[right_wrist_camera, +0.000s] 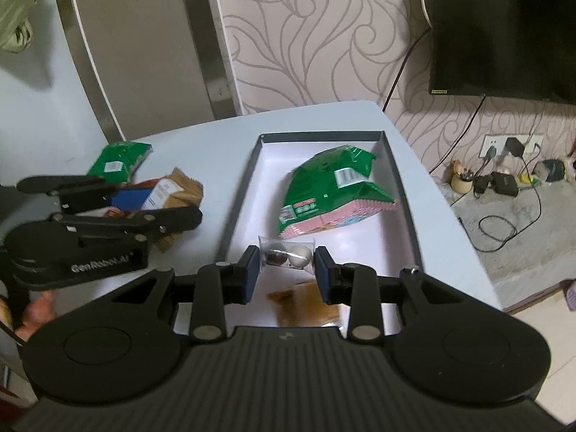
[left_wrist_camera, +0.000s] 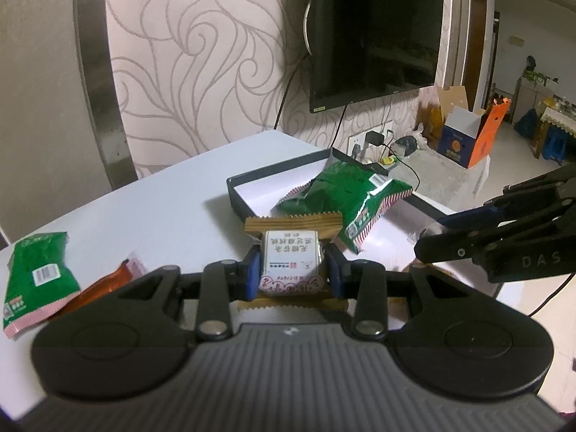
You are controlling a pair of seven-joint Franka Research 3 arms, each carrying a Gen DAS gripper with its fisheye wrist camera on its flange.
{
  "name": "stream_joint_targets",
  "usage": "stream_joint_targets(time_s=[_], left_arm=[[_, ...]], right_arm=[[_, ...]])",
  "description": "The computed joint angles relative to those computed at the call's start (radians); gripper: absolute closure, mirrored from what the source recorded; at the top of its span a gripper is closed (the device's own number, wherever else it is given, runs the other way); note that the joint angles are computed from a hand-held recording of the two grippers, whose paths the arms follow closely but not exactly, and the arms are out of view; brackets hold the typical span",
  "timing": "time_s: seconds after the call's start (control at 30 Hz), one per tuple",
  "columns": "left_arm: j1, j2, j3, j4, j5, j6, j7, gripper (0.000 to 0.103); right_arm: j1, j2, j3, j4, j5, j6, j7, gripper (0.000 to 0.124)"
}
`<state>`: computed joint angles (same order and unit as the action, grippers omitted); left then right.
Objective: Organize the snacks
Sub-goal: 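Carry the clear candy and the beige pastry over the grey box with both grippers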
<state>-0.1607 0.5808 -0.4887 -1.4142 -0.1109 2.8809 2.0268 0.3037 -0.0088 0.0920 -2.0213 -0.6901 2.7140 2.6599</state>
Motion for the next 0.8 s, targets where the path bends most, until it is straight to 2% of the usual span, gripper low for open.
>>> stream_joint_targets(time_s=[0.43, 0.8], left_arm=[[-0.115, 0.075, 0.086, 0.127, 0.106, -0.002, -0.141, 0.062], [-0.158, 0.107, 0.103, 0.183, 0.164, -0.024, -0.199, 0.062]], right_arm=[[-0.029, 0.034, -0.038, -0.005, 0.146, 0.064, -0.246, 0.084], [-0.036, 0.017, -0.047, -0.042, 0.21, 0.115, -0.32, 0.071]])
